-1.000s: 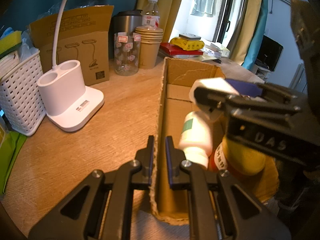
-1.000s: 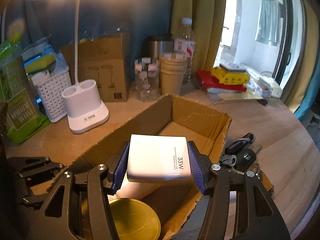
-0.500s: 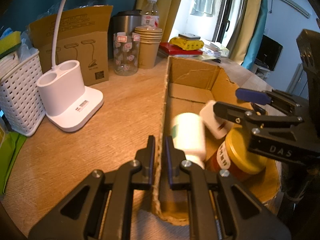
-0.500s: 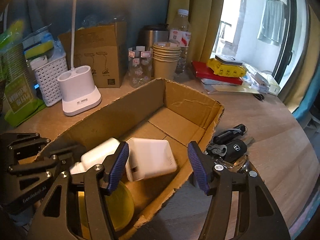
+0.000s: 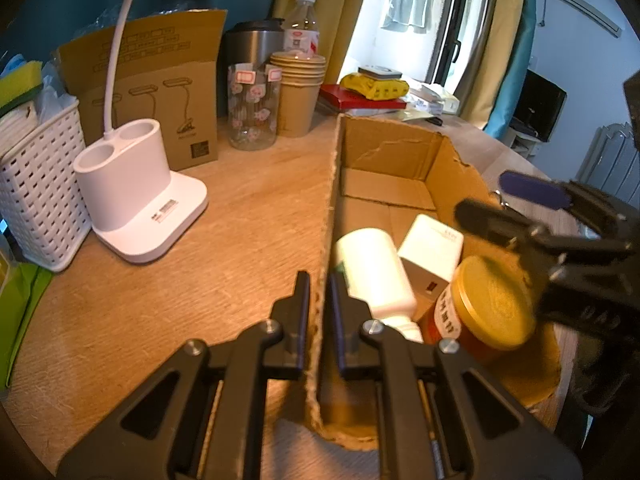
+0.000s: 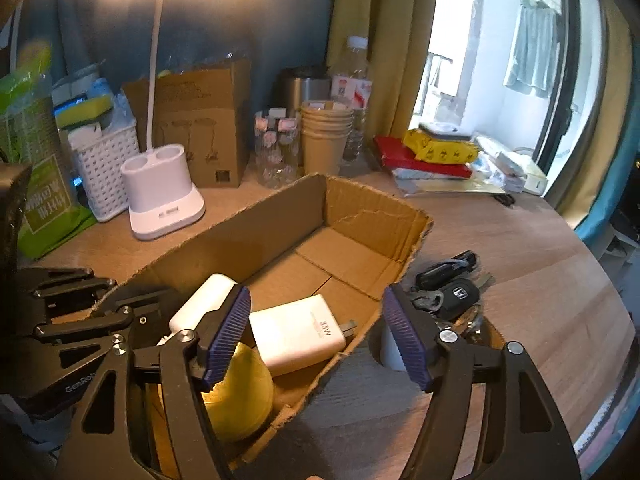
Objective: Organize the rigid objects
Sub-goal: 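Lower the white charger into the box and open the right gripper, then move the right gripper to the brown leather-strap watch and grasp it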
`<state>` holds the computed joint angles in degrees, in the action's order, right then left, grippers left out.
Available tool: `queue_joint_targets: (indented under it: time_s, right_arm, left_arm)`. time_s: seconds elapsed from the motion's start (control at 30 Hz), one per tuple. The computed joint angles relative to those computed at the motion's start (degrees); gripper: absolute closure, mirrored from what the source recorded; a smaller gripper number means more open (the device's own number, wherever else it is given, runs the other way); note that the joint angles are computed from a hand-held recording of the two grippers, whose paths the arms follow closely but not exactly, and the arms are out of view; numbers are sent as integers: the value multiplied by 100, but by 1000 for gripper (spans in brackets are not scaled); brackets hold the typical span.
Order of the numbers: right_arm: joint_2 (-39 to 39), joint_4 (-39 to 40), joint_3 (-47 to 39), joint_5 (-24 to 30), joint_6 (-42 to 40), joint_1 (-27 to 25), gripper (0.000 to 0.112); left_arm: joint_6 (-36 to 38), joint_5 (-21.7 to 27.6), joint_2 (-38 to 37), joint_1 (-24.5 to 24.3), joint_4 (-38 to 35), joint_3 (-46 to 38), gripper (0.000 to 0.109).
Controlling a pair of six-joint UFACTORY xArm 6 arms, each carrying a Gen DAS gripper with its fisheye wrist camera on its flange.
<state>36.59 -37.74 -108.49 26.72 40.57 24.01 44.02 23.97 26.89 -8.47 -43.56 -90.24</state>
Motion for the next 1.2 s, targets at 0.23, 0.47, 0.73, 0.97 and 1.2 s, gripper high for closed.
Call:
queue_joint_targets:
  time_s: [0.23, 0.47, 0.73, 0.97, 1.2]
  right_arm:
    - [-411, -424, 455, -205, 663, -184, 39]
    - [-704, -915, 785, -177, 1287, -371, 39]
    - [-864, -1329, 1052, -27, 1803, -643, 39]
    - [-787, -1146, 1106, 79, 1803, -819, 39]
    - [-563, -630, 971, 339, 1667, -906, 39]
  left_arm:
    - [-14, -5, 8, -4, 10, -3, 98]
    - [-6, -10, 6, -6, 7, 3, 98]
    - [-6, -10, 14, -6, 11, -7, 98]
    - [-8, -10, 8, -5, 12, 0, 98]
    - [-8, -21, 11, -9, 13, -2, 98]
